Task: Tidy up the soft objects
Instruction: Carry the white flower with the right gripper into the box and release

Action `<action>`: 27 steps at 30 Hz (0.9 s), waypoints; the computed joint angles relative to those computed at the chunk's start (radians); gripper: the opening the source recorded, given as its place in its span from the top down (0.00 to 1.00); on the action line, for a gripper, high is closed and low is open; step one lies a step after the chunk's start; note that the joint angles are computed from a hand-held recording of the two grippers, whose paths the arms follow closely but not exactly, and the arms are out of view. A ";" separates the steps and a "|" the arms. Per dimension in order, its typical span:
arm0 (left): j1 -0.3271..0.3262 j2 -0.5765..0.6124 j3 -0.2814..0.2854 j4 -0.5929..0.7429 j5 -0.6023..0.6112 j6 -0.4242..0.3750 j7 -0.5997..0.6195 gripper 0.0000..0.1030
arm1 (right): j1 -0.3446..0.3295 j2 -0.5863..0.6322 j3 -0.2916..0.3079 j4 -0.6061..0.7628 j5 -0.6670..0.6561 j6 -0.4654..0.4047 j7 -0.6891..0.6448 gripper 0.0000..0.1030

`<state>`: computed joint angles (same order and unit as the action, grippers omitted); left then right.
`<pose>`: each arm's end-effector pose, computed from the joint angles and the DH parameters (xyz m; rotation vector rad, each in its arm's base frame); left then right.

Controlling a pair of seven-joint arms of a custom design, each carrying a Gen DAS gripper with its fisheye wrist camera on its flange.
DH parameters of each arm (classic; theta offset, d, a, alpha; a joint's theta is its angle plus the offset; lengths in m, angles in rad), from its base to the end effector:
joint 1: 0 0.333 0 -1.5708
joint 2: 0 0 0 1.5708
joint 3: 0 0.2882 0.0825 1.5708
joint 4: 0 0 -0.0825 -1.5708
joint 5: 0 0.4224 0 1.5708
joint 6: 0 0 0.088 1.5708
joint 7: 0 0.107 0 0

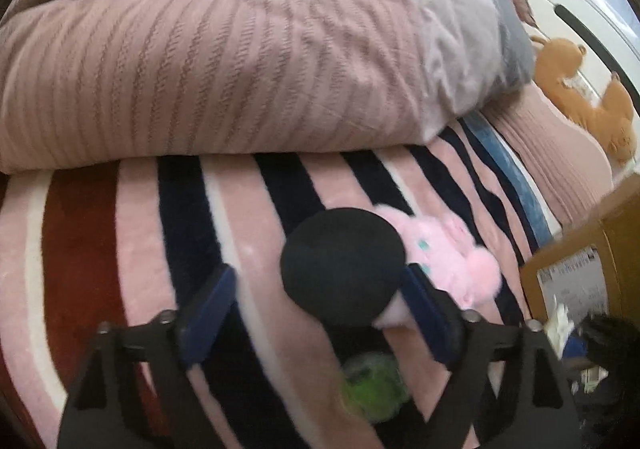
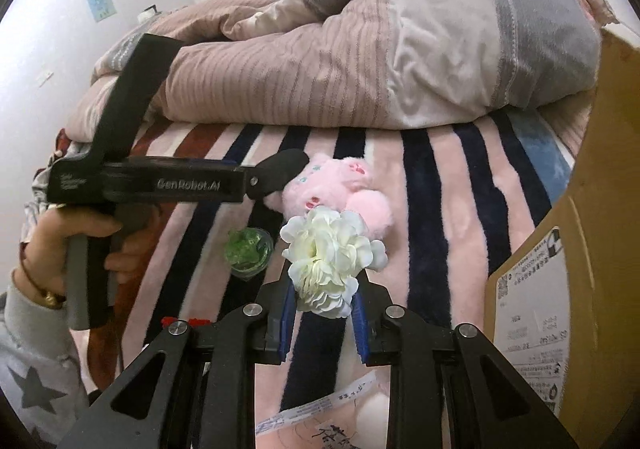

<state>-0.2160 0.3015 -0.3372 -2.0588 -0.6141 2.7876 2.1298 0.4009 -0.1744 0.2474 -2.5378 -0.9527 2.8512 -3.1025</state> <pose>0.5600 -0.3100 0.2831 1.4762 -2.6074 0.9005 0.3724 0.3338 0.3147 -1.7120 1.8794 -0.4510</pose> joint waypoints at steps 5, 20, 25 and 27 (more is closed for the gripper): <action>0.018 0.046 -0.021 0.045 -0.043 -0.015 0.055 0.18 | -0.007 0.046 -0.016 0.021 -0.016 0.029 -0.009 0.81; -0.002 0.028 -0.031 0.029 -0.026 0.009 0.041 0.45 | -0.007 0.075 -0.044 0.028 -0.068 0.070 0.042 0.81; -0.001 0.000 -0.017 0.004 -0.014 -0.008 0.041 0.44 | -0.005 0.065 -0.040 0.023 -0.078 0.067 0.051 0.81; 0.017 -0.024 -0.023 -0.016 -0.053 -0.011 0.075 0.44 | -0.004 0.057 -0.040 0.016 -0.064 0.068 0.038 0.81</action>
<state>-0.1986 0.2772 -0.3607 -2.0752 -0.6666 2.7771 2.2046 0.3972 -0.1174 0.2070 -2.5216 -1.0170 2.9193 -3.0641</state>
